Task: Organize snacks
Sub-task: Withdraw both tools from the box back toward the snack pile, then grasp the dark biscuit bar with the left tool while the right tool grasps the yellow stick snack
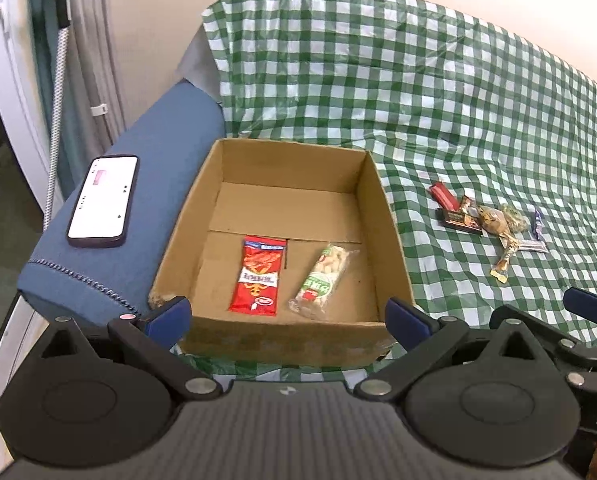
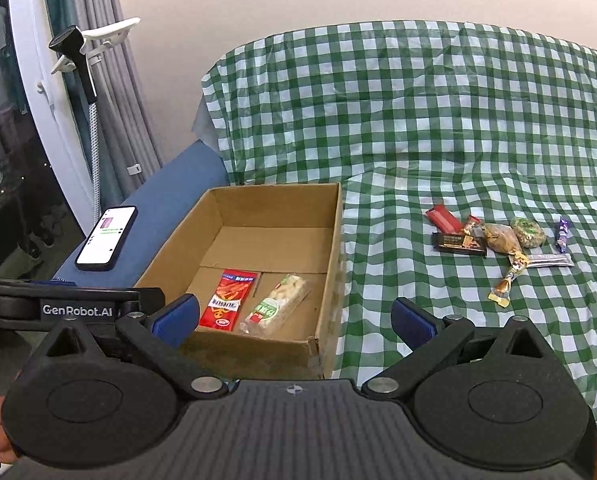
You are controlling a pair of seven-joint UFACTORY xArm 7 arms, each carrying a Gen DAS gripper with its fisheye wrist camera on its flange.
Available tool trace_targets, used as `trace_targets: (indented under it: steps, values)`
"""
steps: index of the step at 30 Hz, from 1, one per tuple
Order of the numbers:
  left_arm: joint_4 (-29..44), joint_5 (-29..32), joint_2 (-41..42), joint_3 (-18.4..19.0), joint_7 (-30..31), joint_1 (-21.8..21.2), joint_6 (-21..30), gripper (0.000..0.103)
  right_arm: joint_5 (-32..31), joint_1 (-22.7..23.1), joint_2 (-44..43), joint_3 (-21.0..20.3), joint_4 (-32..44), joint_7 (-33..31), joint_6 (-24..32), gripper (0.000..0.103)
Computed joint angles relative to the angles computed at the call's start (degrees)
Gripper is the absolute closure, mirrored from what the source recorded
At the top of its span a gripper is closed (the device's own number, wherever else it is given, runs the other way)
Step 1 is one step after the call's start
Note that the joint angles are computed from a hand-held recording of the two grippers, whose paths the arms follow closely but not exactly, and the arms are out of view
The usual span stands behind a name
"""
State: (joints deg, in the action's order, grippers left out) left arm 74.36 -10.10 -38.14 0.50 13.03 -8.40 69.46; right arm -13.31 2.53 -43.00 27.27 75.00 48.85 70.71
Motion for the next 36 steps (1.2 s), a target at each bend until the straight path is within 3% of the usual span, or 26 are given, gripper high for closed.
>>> trace_targets:
  steps: [9,14,23,25,31,36]
  values:
    - [5.1,1.4,6.1,-5.5,-0.1,-2.5,-0.9,0.0,-2.4,-2.9,-4.4,-3.7,-3.2,-0.4,1.9,0.002]
    - [10.2,3.2,13.0,-9.7,-1.0,-4.9,-1.7,0.0,-3.0,-5.4,-10.6,-7.4,-9.2,0.2,3.2,0.002]
    - [28.1,7.3,35.6,-15.4,-3.9,-12.6,0.4,0.0,-4.5,-10.3,-17.2,-14.9,-21.3,-1.2,0.3,0.002]
    - [32.6,11.4,41.7,-16.1,-5.9,-15.6,0.1,0.0,-4.8,-11.5,-16.6,-16.6,-24.1,-1.2,-2.3,0.001]
    - [44.5,19.9,56.9,-13.7,-7.7,-24.9,0.6,0.0,-7.2,-16.1,-12.3,-19.5,-31.6,-0.1,-9.5,0.001]
    - [55.1,22.5,67.8,-9.7,-6.2,-30.1,3.1,0.0,-9.5,-19.0,-5.7,-20.7,-35.2,1.4,-16.9,0.001]
